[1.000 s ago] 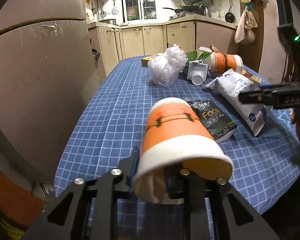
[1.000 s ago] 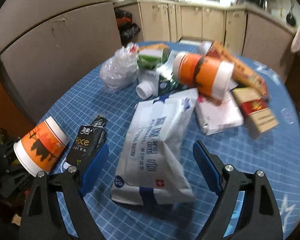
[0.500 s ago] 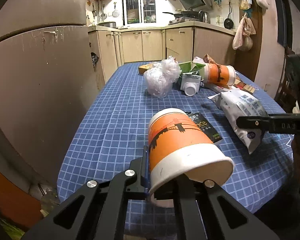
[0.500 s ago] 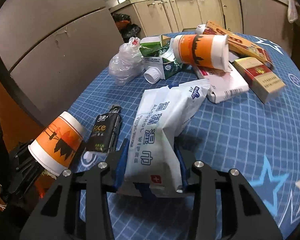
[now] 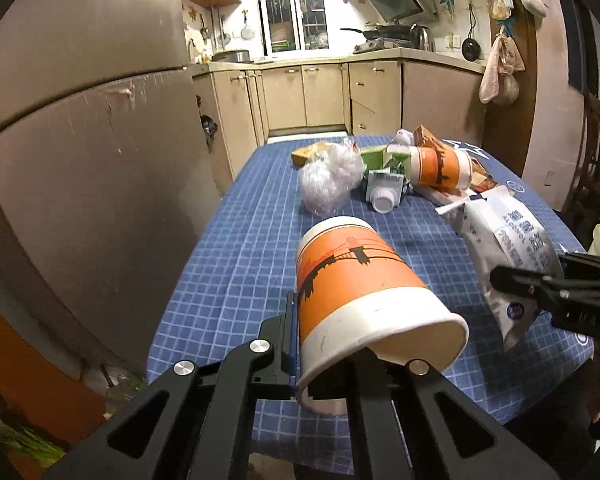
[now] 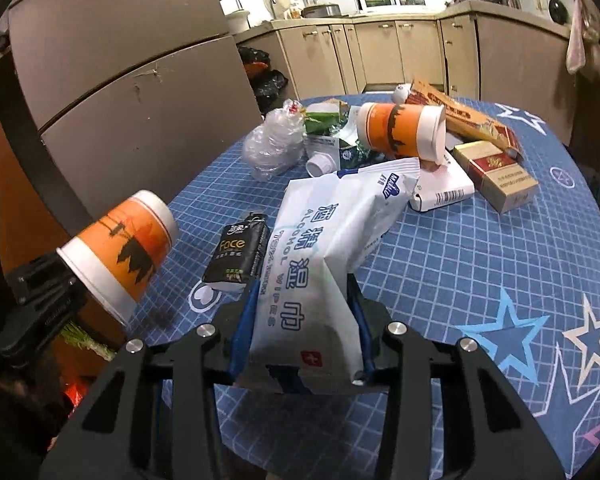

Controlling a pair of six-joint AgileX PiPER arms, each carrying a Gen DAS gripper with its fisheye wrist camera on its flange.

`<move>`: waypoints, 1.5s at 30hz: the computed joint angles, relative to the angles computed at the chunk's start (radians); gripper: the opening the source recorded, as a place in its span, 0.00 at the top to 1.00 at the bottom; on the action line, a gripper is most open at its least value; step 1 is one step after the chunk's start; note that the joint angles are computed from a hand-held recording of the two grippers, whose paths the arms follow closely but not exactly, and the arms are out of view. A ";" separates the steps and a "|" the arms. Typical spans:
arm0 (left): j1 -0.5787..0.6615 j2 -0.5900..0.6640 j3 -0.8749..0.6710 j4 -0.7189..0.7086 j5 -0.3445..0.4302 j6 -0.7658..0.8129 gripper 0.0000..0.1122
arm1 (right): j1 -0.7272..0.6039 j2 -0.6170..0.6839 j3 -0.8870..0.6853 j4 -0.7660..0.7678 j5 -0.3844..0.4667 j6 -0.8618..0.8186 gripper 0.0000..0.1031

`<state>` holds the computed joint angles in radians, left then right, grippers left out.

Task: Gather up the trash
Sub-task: 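Carry the cup and wipes pack with both tools over the white bucket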

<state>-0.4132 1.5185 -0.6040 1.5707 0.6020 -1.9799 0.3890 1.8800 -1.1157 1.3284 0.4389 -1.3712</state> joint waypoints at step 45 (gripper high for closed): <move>-0.430 0.717 -1.284 -0.557 0.117 0.973 0.96 | -0.863 -0.310 0.197 0.151 0.171 -0.310 0.61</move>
